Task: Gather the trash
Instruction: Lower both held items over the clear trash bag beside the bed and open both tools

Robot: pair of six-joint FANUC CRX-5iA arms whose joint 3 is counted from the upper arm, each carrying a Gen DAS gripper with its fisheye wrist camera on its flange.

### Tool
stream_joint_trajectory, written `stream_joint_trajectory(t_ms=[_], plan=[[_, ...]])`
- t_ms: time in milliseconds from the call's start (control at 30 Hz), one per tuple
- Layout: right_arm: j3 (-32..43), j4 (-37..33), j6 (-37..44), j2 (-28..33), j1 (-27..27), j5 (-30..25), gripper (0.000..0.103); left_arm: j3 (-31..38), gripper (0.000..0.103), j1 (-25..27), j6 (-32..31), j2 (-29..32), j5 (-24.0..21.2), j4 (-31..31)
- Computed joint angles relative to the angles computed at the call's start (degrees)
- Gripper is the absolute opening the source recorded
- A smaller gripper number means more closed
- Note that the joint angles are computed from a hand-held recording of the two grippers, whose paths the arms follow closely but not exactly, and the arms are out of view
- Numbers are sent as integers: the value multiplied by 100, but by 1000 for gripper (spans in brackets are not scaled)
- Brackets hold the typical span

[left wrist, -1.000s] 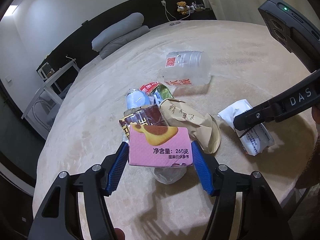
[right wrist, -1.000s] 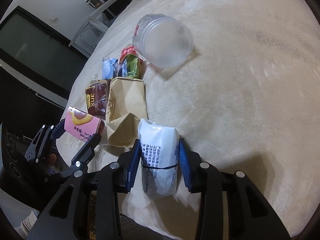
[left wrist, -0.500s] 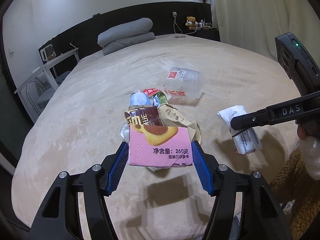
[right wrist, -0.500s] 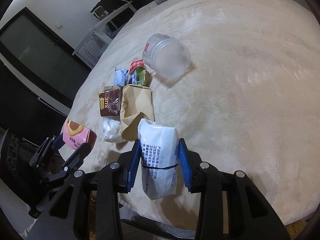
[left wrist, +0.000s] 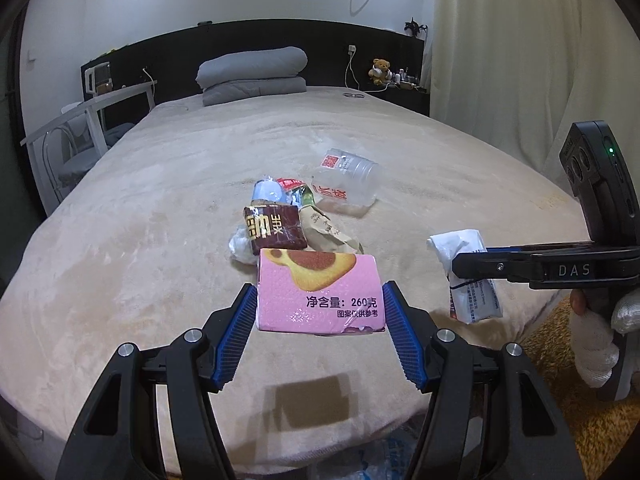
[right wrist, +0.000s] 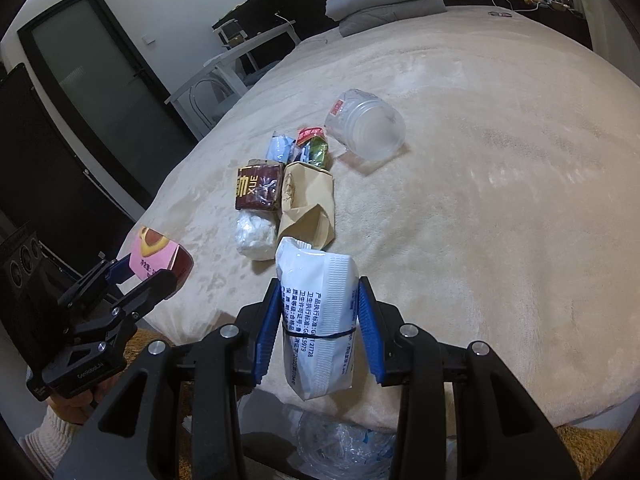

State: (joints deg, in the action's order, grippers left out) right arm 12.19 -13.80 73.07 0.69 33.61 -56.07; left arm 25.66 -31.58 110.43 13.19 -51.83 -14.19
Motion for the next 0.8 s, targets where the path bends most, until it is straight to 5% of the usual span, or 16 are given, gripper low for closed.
stream_joint_trajectory(t_ms=[800], plan=[[-1348, 273, -361, -1065, 703, -22, 38, -1665, 63, -171, 693, -735, 442, 1221]])
